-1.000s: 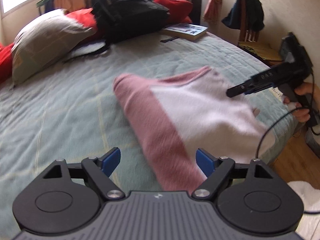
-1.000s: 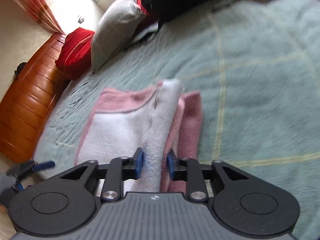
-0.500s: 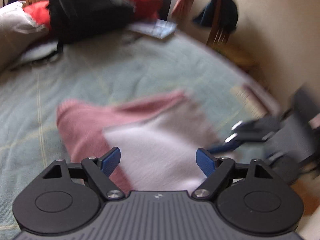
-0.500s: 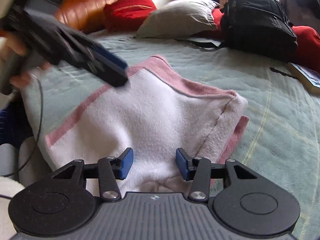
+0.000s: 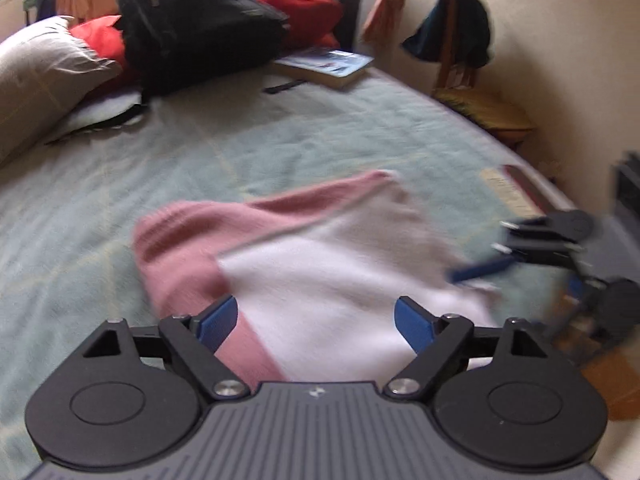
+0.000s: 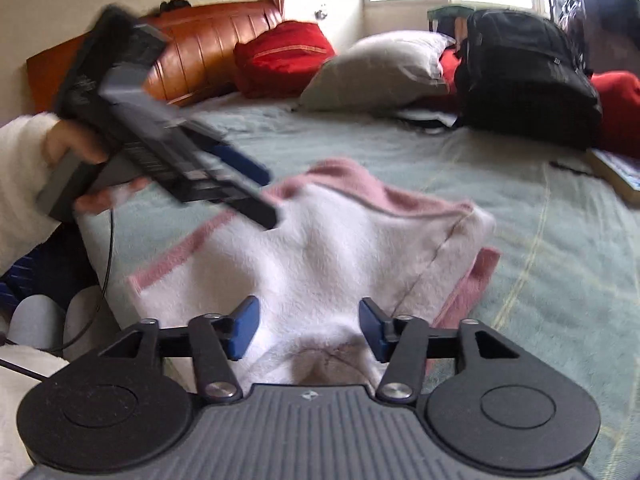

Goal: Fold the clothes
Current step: 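Move both open grippers over the folded pink-and-white bundle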

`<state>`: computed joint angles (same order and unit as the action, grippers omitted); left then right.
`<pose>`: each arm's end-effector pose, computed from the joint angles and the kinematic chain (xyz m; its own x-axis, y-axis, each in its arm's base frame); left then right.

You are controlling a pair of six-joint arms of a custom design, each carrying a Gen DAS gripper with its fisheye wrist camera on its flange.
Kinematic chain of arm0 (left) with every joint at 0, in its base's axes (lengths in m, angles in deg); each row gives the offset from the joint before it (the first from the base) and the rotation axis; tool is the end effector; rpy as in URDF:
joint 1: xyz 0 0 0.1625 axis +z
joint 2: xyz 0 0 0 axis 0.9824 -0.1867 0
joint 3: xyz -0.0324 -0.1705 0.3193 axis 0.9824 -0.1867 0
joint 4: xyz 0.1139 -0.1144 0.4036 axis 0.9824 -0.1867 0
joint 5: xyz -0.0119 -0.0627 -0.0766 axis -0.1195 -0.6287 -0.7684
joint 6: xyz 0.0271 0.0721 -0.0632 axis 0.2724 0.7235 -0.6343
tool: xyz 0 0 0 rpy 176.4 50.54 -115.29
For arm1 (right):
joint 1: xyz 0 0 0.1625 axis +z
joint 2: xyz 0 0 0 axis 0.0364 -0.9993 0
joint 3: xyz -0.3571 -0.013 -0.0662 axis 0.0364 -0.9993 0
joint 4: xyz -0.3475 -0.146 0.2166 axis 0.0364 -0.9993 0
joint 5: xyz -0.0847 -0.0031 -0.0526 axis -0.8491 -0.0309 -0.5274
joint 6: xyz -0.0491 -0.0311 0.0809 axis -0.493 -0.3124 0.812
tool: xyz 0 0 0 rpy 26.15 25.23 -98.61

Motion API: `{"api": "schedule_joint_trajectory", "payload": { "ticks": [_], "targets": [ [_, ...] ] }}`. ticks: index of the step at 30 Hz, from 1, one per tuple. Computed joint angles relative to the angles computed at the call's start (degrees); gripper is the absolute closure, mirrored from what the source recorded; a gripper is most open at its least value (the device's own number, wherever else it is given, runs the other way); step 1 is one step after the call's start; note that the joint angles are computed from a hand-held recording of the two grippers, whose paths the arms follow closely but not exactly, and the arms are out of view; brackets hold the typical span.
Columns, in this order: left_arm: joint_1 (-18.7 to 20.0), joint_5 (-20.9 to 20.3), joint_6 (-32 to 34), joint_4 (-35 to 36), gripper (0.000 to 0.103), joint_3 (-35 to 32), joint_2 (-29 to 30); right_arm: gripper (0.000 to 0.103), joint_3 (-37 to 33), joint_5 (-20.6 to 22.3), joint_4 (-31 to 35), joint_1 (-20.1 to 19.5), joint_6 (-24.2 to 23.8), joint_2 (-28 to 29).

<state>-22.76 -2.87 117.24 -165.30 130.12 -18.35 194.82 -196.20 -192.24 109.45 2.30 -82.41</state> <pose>-0.1640 -0.5037 0.1925 -0.3421 0.9342 -0.1008 0.9389 0.3441 0.0026 0.1859 -0.2570 0.1178 -0.7943 -0.1365 0.5920 -0.5377 0.6116 -0.5804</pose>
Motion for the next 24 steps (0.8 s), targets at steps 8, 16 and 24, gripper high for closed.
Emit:
{"api": "schedule_joint_trajectory", "payload": {
  "ticks": [8, 16, 24],
  "targets": [
    [0.42, 3.21, -2.79, -3.40, 0.012, 6.79, -3.16, 0.038, 1.74, 1.36, -3.14, -3.16, 3.55, -0.14],
    [0.16, 0.95, -5.77, -2.45, 0.011, 6.75, -5.98, 0.038, -3.55, 1.71, -4.59, -2.68, -4.94, -2.34],
    [1.76, 1.80, -5.22, -4.73, 0.010, 7.90, -4.52, 0.038, -4.96, 6.86, -2.86, -15.21, -5.55, -0.22]
  ]
}}
